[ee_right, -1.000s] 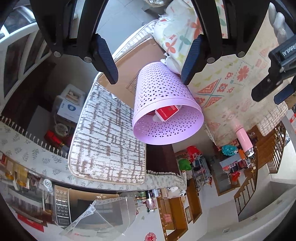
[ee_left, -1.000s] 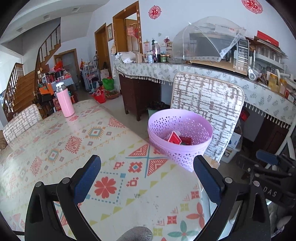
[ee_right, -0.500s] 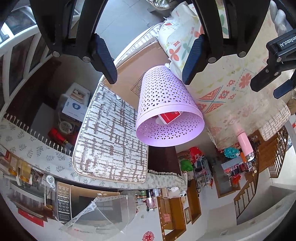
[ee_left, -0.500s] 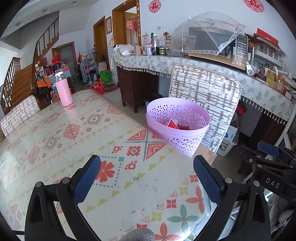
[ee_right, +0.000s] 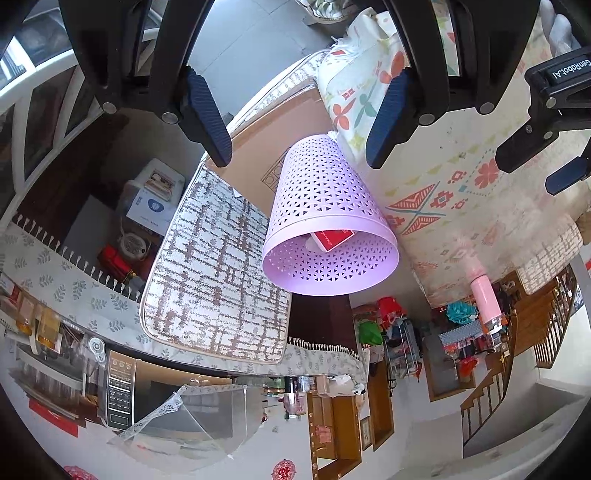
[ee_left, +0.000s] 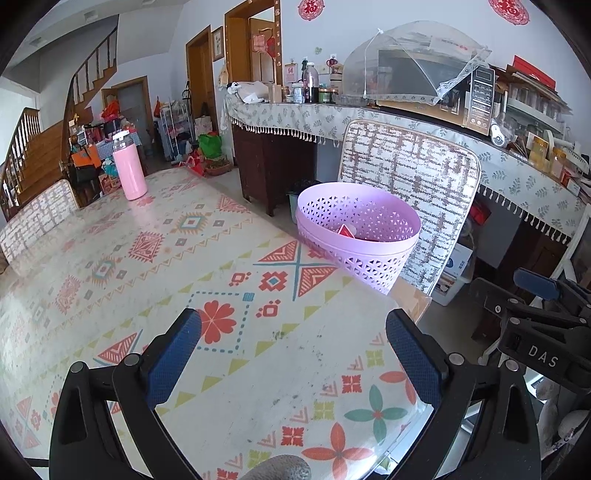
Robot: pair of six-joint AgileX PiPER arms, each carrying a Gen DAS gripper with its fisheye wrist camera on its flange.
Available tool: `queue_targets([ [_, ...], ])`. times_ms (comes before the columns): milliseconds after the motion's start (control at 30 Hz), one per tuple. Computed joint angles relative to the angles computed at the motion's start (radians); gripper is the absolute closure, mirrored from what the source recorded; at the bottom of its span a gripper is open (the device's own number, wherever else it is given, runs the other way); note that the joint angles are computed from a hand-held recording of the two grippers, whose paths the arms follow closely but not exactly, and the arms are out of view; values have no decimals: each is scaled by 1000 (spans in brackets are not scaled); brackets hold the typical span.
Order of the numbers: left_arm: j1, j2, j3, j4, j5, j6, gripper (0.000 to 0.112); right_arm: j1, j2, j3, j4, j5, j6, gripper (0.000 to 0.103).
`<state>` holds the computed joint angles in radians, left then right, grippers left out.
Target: Collect trash
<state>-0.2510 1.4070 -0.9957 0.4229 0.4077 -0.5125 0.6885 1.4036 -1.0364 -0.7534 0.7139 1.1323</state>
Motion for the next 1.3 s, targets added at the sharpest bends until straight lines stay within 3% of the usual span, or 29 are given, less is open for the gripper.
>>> queue_targets([
  [467, 42, -50, 41, -121, -30, 126, 13, 121, -6, -9, -144, 113, 168, 23],
  [767, 28, -51, 8, -124, -13, 105, 13, 160, -28, -22, -221, 186, 214, 22],
  [1100, -74, 25, -85, 64, 51, -116, 13, 61, -71, 5, -215, 121, 170, 19],
  [1300, -117, 95, -153, 105, 95, -155, 13, -23, -57, -4, -184, 44, 96, 19],
])
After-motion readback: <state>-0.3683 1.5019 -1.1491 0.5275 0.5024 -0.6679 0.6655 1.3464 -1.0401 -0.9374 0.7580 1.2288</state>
